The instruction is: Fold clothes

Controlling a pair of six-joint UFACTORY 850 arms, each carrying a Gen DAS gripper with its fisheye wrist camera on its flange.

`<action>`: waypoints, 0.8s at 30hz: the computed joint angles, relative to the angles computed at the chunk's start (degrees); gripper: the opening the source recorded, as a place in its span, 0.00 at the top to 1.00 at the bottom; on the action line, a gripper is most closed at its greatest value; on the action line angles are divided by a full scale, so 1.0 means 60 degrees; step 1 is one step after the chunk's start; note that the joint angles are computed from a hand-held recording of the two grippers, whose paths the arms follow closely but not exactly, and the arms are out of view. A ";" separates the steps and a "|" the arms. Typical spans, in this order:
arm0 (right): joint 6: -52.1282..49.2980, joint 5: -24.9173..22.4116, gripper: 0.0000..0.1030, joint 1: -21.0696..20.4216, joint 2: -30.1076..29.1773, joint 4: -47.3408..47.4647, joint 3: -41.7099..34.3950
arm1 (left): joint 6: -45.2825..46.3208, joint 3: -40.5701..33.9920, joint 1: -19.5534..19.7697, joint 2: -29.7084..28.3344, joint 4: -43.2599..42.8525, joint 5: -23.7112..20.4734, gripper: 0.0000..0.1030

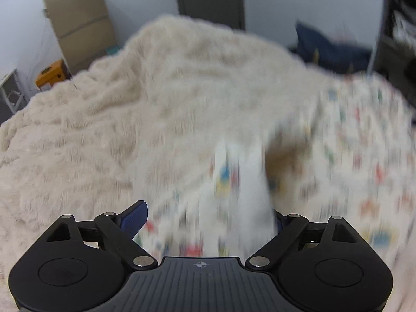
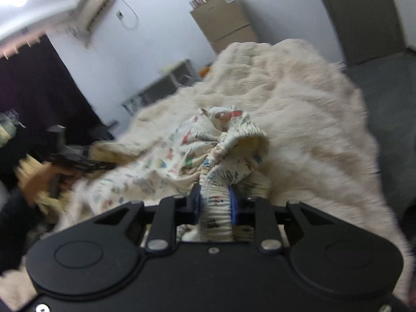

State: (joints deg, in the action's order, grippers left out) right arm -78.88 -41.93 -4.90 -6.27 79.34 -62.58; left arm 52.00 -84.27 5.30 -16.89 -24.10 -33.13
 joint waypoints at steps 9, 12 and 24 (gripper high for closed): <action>-0.2319 0.2477 0.69 0.0917 0.1746 0.1278 0.1089 | 0.5155 0.3743 0.2495 0.3444 -0.3429 -0.0585 0.08; -0.2737 0.2070 0.64 0.1134 0.2065 0.1440 0.1256 | 0.6852 0.4822 0.3609 0.4529 -0.3472 -0.1033 0.07; -0.3296 0.1911 0.58 0.3033 0.2539 0.0652 0.1772 | 1.3048 0.7830 0.5809 0.5876 -0.3842 -0.0189 0.07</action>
